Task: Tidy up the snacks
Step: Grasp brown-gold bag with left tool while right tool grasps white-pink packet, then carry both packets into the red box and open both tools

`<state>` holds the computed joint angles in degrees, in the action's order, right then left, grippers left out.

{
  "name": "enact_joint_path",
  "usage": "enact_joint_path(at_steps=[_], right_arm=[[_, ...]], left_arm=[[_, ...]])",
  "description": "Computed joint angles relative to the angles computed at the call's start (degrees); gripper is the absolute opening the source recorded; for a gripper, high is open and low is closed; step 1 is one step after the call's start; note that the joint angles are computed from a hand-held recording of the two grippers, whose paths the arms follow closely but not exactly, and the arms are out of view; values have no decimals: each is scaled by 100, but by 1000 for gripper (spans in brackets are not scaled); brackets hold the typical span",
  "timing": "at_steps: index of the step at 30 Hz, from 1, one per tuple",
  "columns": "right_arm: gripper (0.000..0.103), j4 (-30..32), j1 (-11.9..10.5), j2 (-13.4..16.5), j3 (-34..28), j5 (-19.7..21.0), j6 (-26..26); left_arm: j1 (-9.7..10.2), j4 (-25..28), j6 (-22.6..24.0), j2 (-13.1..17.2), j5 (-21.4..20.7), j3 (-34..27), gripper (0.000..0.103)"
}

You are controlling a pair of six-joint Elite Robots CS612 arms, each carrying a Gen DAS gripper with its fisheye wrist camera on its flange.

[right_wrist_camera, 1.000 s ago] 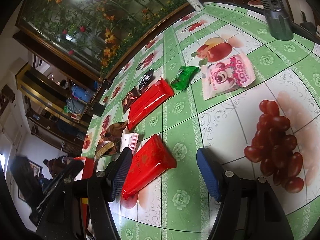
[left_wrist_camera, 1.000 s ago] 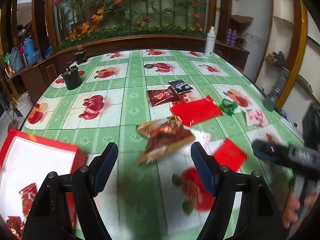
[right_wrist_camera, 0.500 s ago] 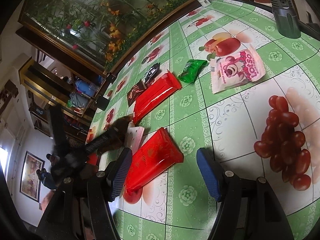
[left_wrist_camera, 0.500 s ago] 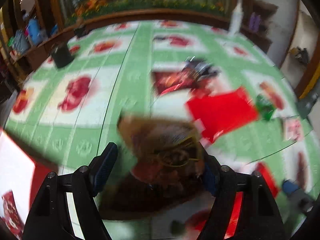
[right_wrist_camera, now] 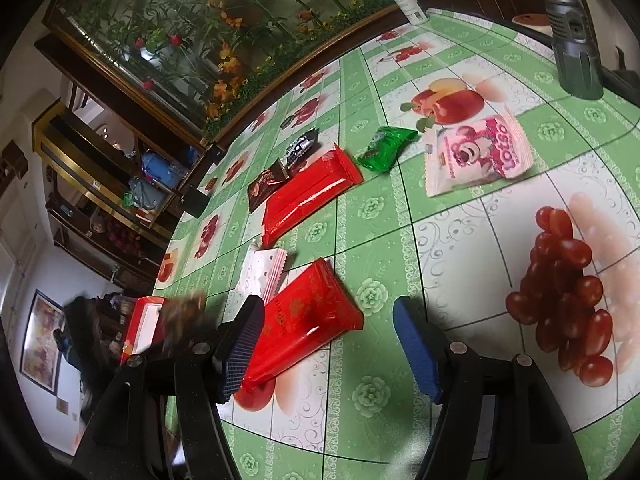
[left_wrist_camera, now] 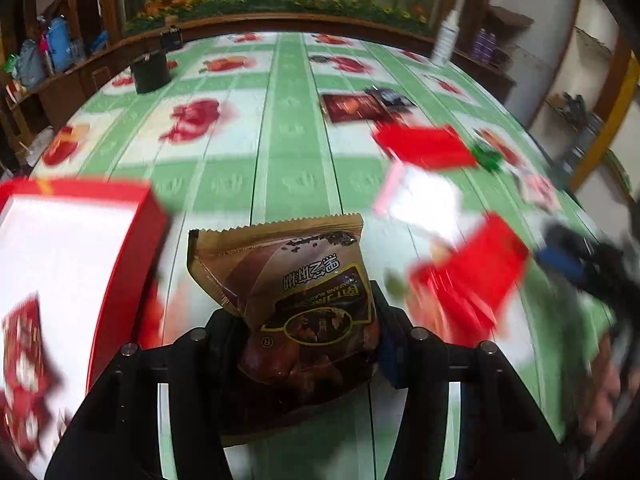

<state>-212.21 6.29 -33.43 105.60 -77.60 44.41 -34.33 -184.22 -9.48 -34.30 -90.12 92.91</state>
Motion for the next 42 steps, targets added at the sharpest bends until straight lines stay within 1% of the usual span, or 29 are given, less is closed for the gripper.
enact_joint_path(at_steps=[2,4,7,9,13,16,19,22,24,25,26,27,29,32,35,36,37,40,42], right_arm=[[70,-56,12,-14,-46,62,-216],[70,21,58,-70,-135,33,-575],[73,460,92,-114,-442,316,-1294],[74,965,149,-116,-708,328,-1746],[74,2102,305,-40,-1279,27,-2504],[74,2750,353,57,-1569,-37,-2781],[75,3139,431,133,-1720,-151,-2927],[73,3189,576,147,-1747,-615,-3197],[63,3146,668,164,-1751,-1022,-3223],[52,3172,732,163,-1758,-1338,-3246],[50,3166,766,163,-1753,-1526,-3227],[49,3097,761,159,-1720,-1513,-3116],[43,2929,723,130,-1624,-1370,-2835],[42,2538,664,102,-1450,-1048,-2464],[42,1835,640,125,-1308,-568,-2201],[42,1483,630,142,-1254,-371,-2089],[42,1142,619,169,-1220,-163,-1951],[42,430,582,267,-1216,349,-1486],[42,218,594,295,-1238,514,-1330]], left_arm=[[-1,-50,113,-96,-45,209,52],[11,-85,141,-184,-119,385,52],[74,-109,-13,-280,-378,557,52],[78,-234,-33,-341,-387,694,53],[103,-367,-86,-412,-505,862,53],[113,-422,-109,-438,-549,942,53],[123,-524,-140,-451,-540,1002,53],[144,-593,-217,-453,-526,1024,53],[144,-684,-237,-450,-461,1048,53],[144,-737,-251,-450,-428,1061,53],[147,-782,-272,-452,-415,1076,53],[151,-829,-292,-457,-409,1095,53],[155,-934,-313,-468,-370,1133,53],[177,-1122,-368,-493,-313,1199,53],[215,-1271,-424,-507,-325,1246,53],[230,-1311,-448,-514,-339,1262,53],[239,-1357,-465,-520,-333,1282,53],[277,-1520,-497,-549,-303,1361,53],[302,-1607,-530,-565,-271,1399,53]])
